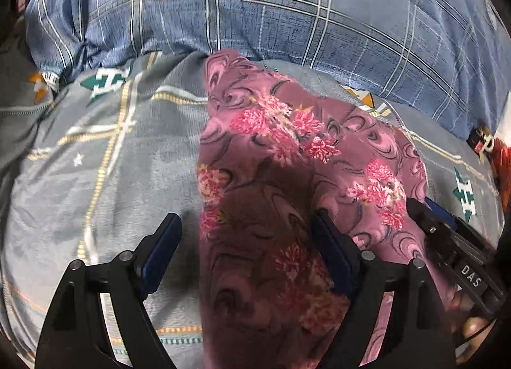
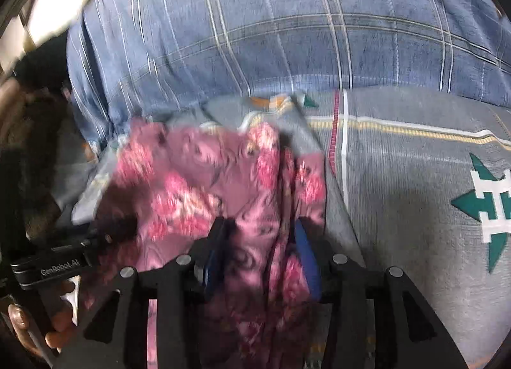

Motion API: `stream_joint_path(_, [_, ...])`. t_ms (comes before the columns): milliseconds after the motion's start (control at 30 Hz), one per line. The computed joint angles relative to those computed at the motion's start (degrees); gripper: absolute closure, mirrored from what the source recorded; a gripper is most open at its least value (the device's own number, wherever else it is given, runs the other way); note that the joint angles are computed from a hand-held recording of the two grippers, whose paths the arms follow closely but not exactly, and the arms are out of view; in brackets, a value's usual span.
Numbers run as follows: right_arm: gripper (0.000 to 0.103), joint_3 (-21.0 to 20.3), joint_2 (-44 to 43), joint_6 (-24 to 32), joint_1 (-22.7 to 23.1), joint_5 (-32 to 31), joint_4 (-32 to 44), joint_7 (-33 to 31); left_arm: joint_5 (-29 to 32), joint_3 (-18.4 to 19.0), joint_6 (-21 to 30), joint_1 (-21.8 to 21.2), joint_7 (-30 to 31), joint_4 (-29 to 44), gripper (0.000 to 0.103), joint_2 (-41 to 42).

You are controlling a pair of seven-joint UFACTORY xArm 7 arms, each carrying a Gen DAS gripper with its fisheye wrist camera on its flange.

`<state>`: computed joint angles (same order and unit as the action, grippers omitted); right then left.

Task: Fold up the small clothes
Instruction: 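Release the bundle with the right gripper and withdraw both grippers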

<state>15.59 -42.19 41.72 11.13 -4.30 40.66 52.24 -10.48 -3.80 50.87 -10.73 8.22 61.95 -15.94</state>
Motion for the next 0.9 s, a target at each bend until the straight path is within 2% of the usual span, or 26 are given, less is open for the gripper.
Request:
stream_joint_path(133, [0.058,-0.2,-1.3,2.9,0.6,0.8,0.8,0.2,0.5,-0.2,1.7,-0.1,-0.8,-0.4,0.018,-1.7])
stream_joint_path(167, [0.055,0.3,-1.9,4.4,0.6,0.5,1.2,0.2,0.5,-0.1,2.0,-0.1,-0.3,-0.7,0.018,-2.2])
stream_joint_path(267, [0.035,2.4,-5.8,11.2,1.0,-0.6,1.6,1.1,0.3,0.9,3.2,-0.3,2.2,-3.1,0.018,-5.8])
stream_joint_path(400, [0.030,2.5,-13.2,16.1,3.1,1.4,-1.0,2.4,-2.8,4.1,5.7,-0.4,7.4,-9.2,0.018,-13.7])
stream_joint_path(500, [0.029,2.4,-15.8,23.7,3.7,3.1,0.7,2.4,-3.6,5.5,7.5,0.4,9.1,-11.6,0.018,-18.7])
stream_joint_path(633, [0.027,3.4,-14.6,36.6,4.3,4.2,6.8,0.1,0.3,4.8,7.6,3.1,9.8,-15.7,0.018,-25.9])
stream_joint_path(700, [0.019,5.7,-13.8,41.9,4.2,3.1,10.3,-1.4,1.5,4.8,6.5,3.7,10.4,-18.1,0.018,-29.7])
stream_joint_path(800, [0.004,10.0,-13.8,46.3,3.5,0.0,14.3,-2.8,2.9,4.9,5.5,3.9,11.3,-21.2,0.018,-34.5])
stream_joint_path(900, [0.000,13.8,-14.4,48.7,2.4,-2.7,17.2,-3.7,3.6,4.9,7.0,3.4,12.2,-23.1,0.018,-37.8])
